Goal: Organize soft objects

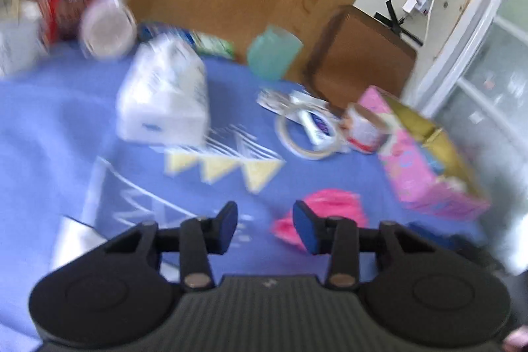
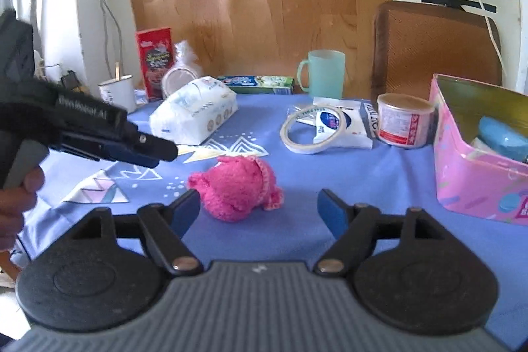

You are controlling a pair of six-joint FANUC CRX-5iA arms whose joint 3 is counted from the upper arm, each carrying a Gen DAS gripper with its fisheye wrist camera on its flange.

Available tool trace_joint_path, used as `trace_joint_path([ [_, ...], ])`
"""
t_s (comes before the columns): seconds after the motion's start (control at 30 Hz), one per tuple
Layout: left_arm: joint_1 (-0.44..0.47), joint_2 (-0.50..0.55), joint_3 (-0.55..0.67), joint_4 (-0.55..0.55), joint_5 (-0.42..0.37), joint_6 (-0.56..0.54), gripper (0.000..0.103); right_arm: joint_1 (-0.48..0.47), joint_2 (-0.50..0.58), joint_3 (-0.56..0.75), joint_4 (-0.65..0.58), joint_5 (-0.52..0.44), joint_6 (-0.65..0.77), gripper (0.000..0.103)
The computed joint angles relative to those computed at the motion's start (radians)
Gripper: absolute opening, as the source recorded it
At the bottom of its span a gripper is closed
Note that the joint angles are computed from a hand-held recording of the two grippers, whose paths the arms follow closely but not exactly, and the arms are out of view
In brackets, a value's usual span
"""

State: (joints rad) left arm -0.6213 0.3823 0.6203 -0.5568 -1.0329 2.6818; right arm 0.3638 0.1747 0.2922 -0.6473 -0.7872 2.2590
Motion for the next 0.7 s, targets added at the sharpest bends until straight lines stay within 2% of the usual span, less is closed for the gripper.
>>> trace_joint_path([
  [0.07, -0.028, -0.005, 0.005, -0.048, -0.028, -0.015, 0.027, -0.008, -0.012, -0.009, -0.011, 0.004, 0.027, 0.080],
  [0.17, -0.044, -0.016, 0.019, -0.075, -0.015, -0.034, 0.026, -0.011, -0.014, 0.007, -0.020, 0.010, 0.044, 0.080],
  [0.27, -0.068, 0.002, 0.075, -0.109, 0.006, -0.089, 0.026, -0.009, -0.040, -0.019, -0.011, 0.084, 0.085, 0.080],
  [0.33, -0.057, 0.023, 0.100, -0.055, 0.067, -0.157, 0.026, 0.011, -0.064, -0.066, 0.072, 0.196, 0.037, 0.080],
  [0.37, -0.054, 0.040, 0.117, -0.027, 0.092, -0.193, 0.027, 0.020, -0.070, -0.089, 0.141, 0.259, -0.029, 0.080],
  [0.43, -0.064, 0.086, 0.171, -0.024, 0.089, -0.226, 0.034, 0.038, -0.070, -0.137, 0.330, 0.365, -0.241, 0.080],
  [0.47, -0.070, 0.102, 0.185, -0.034, 0.085, -0.221, 0.036, 0.027, -0.064, -0.135, 0.353, 0.368, -0.298, 0.077],
  [0.5, -0.072, 0.109, 0.188, -0.039, 0.084, -0.205, 0.038, 0.011, -0.062, -0.120, 0.324, 0.341, -0.303, 0.076],
  [0.57, -0.056, 0.100, 0.162, -0.015, 0.088, -0.154, 0.038, -0.036, -0.055, -0.070, 0.152, 0.234, -0.168, 0.075],
  [0.63, -0.048, 0.060, 0.102, -0.039, 0.084, -0.074, 0.039, -0.054, -0.051, -0.058, 0.040, 0.149, -0.023, 0.075],
  [0.7, -0.044, 0.051, 0.096, -0.061, -0.001, -0.057, 0.036, -0.054, -0.028, -0.040, -0.017, 0.060, 0.070, 0.073],
])
